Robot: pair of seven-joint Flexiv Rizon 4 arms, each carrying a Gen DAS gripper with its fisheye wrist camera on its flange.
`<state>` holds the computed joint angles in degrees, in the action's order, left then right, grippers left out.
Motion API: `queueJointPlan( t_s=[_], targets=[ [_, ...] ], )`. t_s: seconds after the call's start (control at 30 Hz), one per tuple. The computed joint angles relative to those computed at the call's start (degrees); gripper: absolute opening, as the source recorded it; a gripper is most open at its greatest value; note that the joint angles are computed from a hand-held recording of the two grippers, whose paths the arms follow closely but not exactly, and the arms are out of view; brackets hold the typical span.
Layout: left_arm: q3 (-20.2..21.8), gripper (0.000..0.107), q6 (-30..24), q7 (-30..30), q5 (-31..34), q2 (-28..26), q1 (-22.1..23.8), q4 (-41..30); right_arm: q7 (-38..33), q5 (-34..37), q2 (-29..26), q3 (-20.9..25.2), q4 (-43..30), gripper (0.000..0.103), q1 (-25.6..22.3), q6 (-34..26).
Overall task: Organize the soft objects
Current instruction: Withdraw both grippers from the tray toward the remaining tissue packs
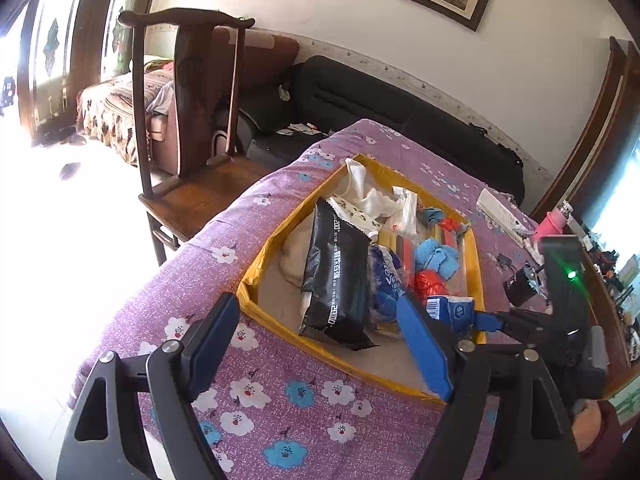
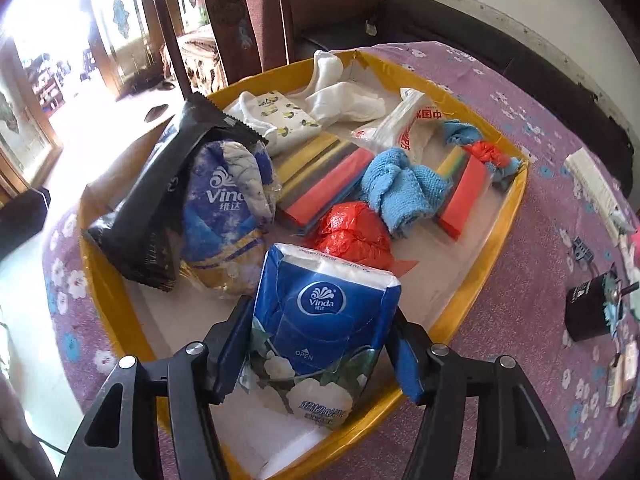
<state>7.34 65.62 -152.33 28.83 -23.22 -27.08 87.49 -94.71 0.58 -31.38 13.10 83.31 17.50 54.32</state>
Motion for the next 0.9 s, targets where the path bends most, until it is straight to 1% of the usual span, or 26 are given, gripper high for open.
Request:
queueJointPlan(
  t_s=[0.03, 0.07, 0.1, 0.13, 0.2, 0.3, 0.37, 0.63, 0.9],
  targets=[
    [1.38, 0.084, -3.21, -1.23, 2.34, -0.05, -2.01, -1.56, -1.02, 2.72, 0.65, 1.56, 0.16, 0.07, -1.66, 0.87],
    [2.15, 0.084, -6.54, -2.04, 4.72, -0.21, -3.54, -3.21, -1.9, 4.59, 1.41, 2.44, 0.92, 0.076, -2.59, 2.58],
    [2.35, 0.084, -9.67, -2.44, 6.89, -0.49, -4.65, -4.92, -2.55, 5.56, 2.44, 2.66, 2.05, 0.078, -3.11, 4.51],
    [2.14, 0.085, -12.39, -2.57, 8.74, -0.76, -5.45, -6.39, -2.41, 5.49, 3.54, 2.12, 3.62, 0.082, -2.93, 6.83],
    [0.77, 0.088, -15.83, -1.65, 10.58, -1.37, -5.81, -8.55, -2.18, 4.61, 5.56, 1.0, 6.73, 0.084, -2.88, 10.97],
    [-1.26, 0.088, -17.73, 0.44, 10.92, -2.24, -5.44, -10.55, -2.11, 4.25, 8.18, 0.44, 10.53, 0.085, -4.19, 13.92],
    [-1.83, 0.089, -20.02, 1.55, 11.56, -3.16, -6.2, -12.5, -1.92, 4.24, 9.35, -0.1, 12.82, 0.086, -5.48, 15.44],
    [-2.94, 0.089, -27.63, 8.77, 12.13, -7.91, -9.58, -20.96, -0.32, 5.72, 12.01, -1.81, 18.08, 0.087, -11.25, 17.41],
    [-2.71, 0.089, -30.19, 14.34, 10.16, -12.02, -12.08, -27.18, -1.41, 9.01, 13.63, -2.12, 20.53, 0.087, -15.73, 18.59]
  ],
)
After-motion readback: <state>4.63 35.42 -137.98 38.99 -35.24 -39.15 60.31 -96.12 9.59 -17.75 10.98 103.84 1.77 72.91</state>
